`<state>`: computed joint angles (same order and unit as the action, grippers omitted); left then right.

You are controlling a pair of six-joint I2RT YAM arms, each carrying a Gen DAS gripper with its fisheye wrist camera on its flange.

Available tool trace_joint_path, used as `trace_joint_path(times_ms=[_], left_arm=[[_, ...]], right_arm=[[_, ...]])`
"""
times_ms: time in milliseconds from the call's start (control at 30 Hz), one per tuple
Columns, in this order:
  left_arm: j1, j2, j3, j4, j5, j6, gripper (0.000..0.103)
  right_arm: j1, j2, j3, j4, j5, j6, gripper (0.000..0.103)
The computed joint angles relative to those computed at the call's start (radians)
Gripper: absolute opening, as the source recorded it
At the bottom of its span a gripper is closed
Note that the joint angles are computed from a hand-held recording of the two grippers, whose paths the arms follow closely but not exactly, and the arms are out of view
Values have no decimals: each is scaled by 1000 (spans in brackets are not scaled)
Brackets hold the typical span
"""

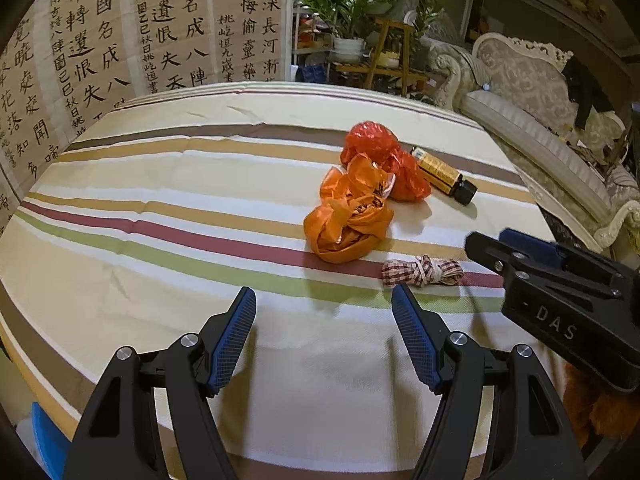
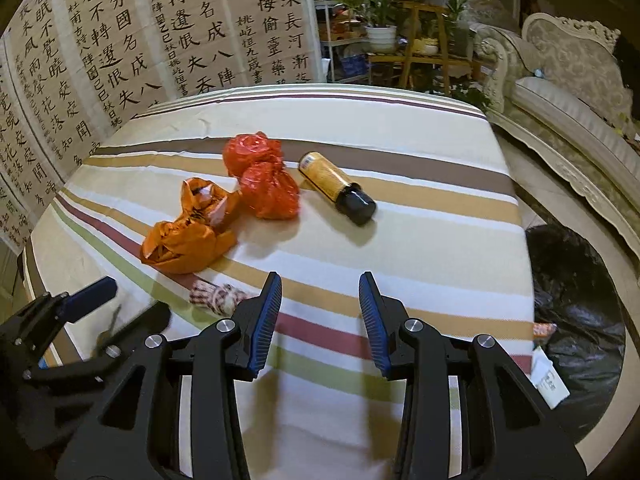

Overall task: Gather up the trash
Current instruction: 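Grasp the small red-white checked bundle with the right tool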

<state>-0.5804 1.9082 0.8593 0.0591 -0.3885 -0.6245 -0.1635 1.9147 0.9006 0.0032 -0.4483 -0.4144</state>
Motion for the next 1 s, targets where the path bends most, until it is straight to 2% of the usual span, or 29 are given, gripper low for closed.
trace_joint_path(times_ms=[33,67,300,700,1000], left_arm=[[2,9,10,-8,4,6,68],[2,15,16,-14,6,10,68],[11,61,79,-72,7,38,71],[46,66,90,-76,13,50,73],[73,130,189,-108,10,80,74]], right_arm=[[5,3,4,1,2,2,51],[9,5,5,4,4,3,51],[20,11,9,-12,15,-9,51],[-20,-1,9,-44,-9,-15,52],[-45,3,12,-53,-14,-28,52]])
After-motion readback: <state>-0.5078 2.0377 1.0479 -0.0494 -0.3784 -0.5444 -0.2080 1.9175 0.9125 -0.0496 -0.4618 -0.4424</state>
